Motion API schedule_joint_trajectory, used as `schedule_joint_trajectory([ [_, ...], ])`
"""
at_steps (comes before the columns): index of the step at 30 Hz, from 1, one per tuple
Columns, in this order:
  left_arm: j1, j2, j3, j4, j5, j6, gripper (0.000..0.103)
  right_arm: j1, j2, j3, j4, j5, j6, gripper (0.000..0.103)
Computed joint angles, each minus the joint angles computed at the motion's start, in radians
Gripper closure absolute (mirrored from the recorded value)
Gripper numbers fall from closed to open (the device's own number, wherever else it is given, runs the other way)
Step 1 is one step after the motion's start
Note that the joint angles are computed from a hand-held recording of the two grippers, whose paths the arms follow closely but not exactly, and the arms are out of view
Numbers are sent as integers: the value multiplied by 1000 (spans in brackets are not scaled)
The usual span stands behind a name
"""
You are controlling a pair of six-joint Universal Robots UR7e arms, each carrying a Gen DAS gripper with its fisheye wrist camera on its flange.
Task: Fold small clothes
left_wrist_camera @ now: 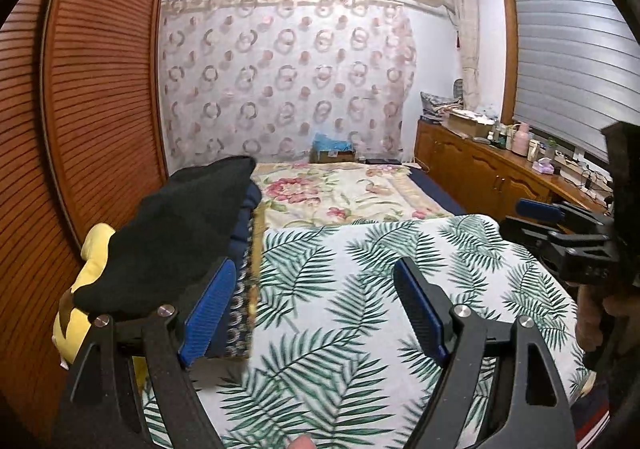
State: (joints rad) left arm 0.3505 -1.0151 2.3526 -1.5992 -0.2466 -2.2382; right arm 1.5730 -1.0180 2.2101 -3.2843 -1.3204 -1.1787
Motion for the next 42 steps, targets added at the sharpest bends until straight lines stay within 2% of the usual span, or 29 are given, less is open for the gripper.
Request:
schedule_joint_trajectory([
  [6, -9, 46, -82, 131, 10, -84, 21, -44, -73, 127, -147, 43, 52, 27],
  [12, -18, 68, -130, 208, 4, -133, 21, -70, -87, 219, -292, 71, 76, 27],
  [14, -17, 74, -143, 232, 1, -149, 21, -71, -62, 236, -350, 72, 87, 27],
  [22, -17, 92, -151, 189, 9, -109, 21, -92, 4, 263, -471, 85, 96, 27],
  [31, -18, 99, -162, 203, 11, -119, 21, -102, 16, 281, -512, 83, 96, 27],
  [42, -19, 104, -173, 236, 9, -143, 21, -117, -25, 270, -457, 86, 83, 27],
])
